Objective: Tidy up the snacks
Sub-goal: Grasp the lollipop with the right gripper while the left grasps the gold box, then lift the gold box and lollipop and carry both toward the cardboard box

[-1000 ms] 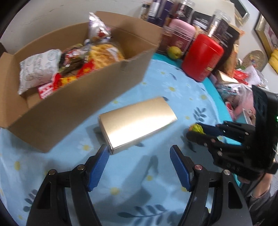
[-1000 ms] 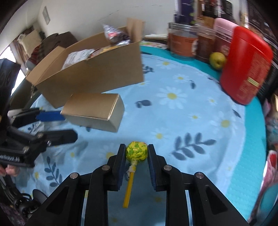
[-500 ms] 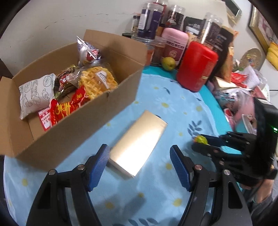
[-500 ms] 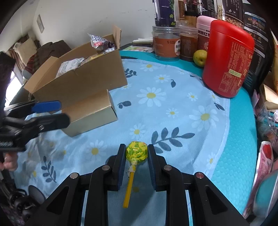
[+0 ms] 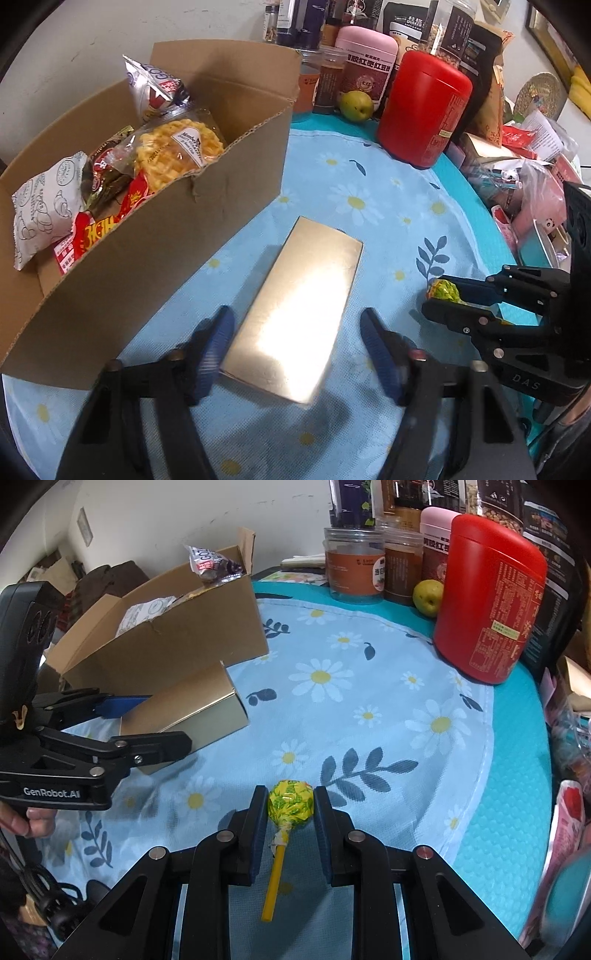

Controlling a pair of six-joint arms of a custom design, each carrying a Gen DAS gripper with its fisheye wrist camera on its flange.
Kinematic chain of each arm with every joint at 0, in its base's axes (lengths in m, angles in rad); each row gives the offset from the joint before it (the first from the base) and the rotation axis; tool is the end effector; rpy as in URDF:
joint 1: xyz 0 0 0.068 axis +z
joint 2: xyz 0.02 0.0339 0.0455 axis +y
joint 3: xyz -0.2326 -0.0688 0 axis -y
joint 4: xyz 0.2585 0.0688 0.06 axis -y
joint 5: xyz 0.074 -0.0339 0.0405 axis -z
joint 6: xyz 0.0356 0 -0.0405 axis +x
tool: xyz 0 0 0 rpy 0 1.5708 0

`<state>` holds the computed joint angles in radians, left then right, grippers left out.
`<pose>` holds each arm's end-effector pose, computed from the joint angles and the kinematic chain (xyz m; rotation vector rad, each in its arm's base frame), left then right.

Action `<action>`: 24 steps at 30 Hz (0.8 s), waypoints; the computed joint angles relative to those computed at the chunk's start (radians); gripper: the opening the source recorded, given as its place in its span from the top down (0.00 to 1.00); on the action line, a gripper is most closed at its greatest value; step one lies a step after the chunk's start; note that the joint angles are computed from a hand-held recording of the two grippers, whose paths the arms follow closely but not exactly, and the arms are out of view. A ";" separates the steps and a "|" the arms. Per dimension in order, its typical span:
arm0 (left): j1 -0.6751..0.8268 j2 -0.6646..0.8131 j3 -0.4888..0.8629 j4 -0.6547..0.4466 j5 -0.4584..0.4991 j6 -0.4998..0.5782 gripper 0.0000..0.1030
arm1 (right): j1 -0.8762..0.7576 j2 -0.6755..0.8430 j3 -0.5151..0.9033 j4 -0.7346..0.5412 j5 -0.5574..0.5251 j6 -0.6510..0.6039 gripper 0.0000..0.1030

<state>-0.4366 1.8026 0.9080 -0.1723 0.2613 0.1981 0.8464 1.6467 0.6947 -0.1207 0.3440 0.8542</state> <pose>0.2991 -0.1497 0.0809 0.9090 2.4813 -0.4254 0.1997 0.2076 0.0752 0.1228 2.5535 0.1954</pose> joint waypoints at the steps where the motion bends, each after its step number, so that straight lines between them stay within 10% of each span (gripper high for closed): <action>1: 0.004 0.003 0.006 -0.017 0.018 0.002 0.56 | 0.003 0.001 0.001 -0.001 0.001 0.002 0.76; 24: 0.008 -0.463 -0.412 -0.113 0.019 0.013 0.57 | 0.241 -0.004 0.006 -0.079 0.071 0.181 0.76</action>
<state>-0.4287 1.3400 0.4962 -0.2851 0.2805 0.2115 1.0879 1.6427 0.7004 -0.1993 0.4153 1.0349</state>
